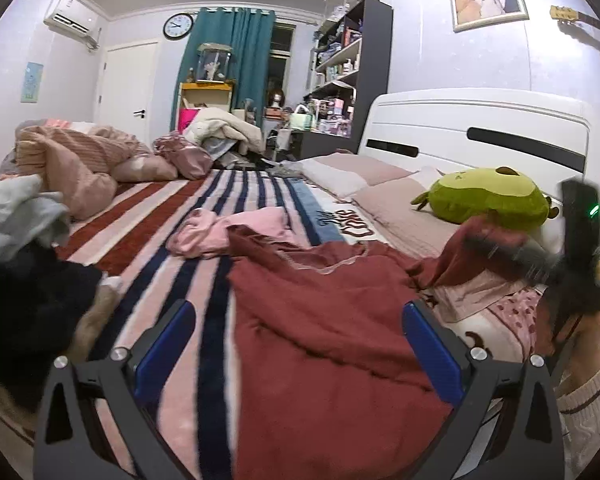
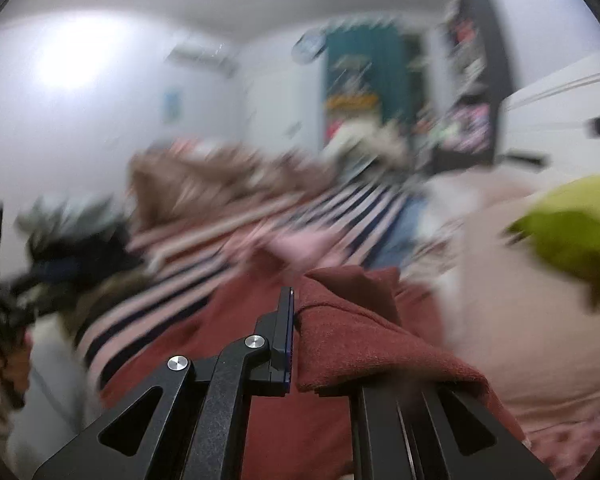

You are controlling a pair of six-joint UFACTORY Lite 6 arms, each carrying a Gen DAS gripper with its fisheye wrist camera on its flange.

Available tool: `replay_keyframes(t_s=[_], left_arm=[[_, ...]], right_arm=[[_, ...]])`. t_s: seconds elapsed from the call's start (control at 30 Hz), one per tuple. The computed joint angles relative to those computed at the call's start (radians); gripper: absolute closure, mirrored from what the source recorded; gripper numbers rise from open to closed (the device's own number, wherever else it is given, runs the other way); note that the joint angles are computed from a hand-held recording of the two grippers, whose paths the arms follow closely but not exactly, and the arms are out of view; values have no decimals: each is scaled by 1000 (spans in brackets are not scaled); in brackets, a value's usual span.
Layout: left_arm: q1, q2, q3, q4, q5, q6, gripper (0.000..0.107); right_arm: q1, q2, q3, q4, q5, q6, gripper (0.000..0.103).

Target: Fold small clothes

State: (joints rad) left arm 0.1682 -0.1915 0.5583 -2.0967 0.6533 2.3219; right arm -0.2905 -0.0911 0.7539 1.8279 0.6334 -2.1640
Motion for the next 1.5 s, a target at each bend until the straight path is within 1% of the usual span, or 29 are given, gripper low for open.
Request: replay_keyframes(t_s=[0.07, 0.13, 0.17, 0.2, 0.23, 0.27, 0.3, 0.33, 0.37, 0.4, 0.43, 0.53, 0.6, 0.67, 0.73, 0.8, 0.83, 0.9, 0.93, 0.97, 1.0, 1.03, 1.07, 1.1, 1.23, 1.33, 1.37, 1.43, 1.5], left_arm=[[63, 6, -4, 60, 45, -32, 5], [118, 19, -1, 114, 78, -54, 5], [132, 21, -3, 118, 80, -49, 5], [147, 26, -1, 121, 81, -40, 5], [154, 31, 0, 120, 79, -33, 5], [166, 40, 3, 121, 81, -24, 5], [183, 50, 6, 127, 88, -17, 5], [192, 62, 11, 132, 95, -16, 5], [201, 78, 20, 137, 104, -18, 5], [204, 94, 28, 134, 109, -17, 5], [199, 110, 37, 125, 109, -15, 5], [191, 155, 58, 108, 118, -1, 5], [172, 179, 65, 80, 113, 24, 5], [162, 195, 74, 73, 110, 27, 5], [148, 208, 85, 68, 103, 23, 5], [141, 210, 90, 66, 100, 21, 5], [138, 208, 88, 62, 99, 24, 5], [140, 205, 90, 67, 103, 17, 5], [141, 201, 88, 69, 105, 12, 5], [141, 198, 89, 72, 105, 5, 5], [145, 194, 86, 76, 109, 0, 5], [143, 192, 86, 76, 107, -3, 5], [141, 188, 86, 75, 104, -6, 5], [141, 180, 80, 74, 104, -6, 5], [142, 161, 75, 70, 99, -3, 5], [149, 150, 71, 60, 96, 4, 5], [152, 148, 71, 59, 94, 3, 5], [158, 147, 74, 64, 95, -4, 5], [165, 150, 77, 65, 97, -3, 5]], right_arm=[[137, 127, 39, -3, -86, 25, 100], [235, 272, 82, 37, -164, 9, 100], [248, 313, 92, 55, -177, -7, 99], [273, 368, 101, 114, -197, -54, 99], [280, 389, 92, 188, -203, -122, 97], [280, 406, 88, 221, -200, -148, 93], [267, 403, 79, 211, -180, -133, 83], [244, 392, 71, 160, -147, -79, 76], [211, 366, 62, 84, -117, -9, 59], [183, 338, 41, 47, -90, 18, 46], [161, 305, 27, -1, -70, 61, 44], [82, 164, -50, -126, -16, 181, 42], [18, 80, -97, -177, 8, 254, 37], [-27, 72, -97, -185, 0, 301, 36], [-53, 123, -63, -200, -7, 351, 36], [-91, 189, -30, -217, 55, 399, 36], [-110, 249, 4, -223, 106, 436, 36], [-125, 318, 43, -203, 152, 470, 36], [-125, 342, 58, -180, 163, 472, 36], [-115, 359, 70, -125, 154, 455, 41], [-103, 361, 75, -84, 135, 435, 61], [-78, 357, 85, -36, 100, 406, 73], [-53, 352, 91, -3, 73, 380, 91], [-38, 347, 101, 11, 62, 369, 98], [37, 277, 94, 45, 115, 287, 99], [116, 230, 72, 22, 162, 228, 100], [169, 220, 66, -6, 162, 211, 100], [247, 224, 61, -44, 124, 199, 100], [325, 263, 59, -88, 88, 204, 100]])
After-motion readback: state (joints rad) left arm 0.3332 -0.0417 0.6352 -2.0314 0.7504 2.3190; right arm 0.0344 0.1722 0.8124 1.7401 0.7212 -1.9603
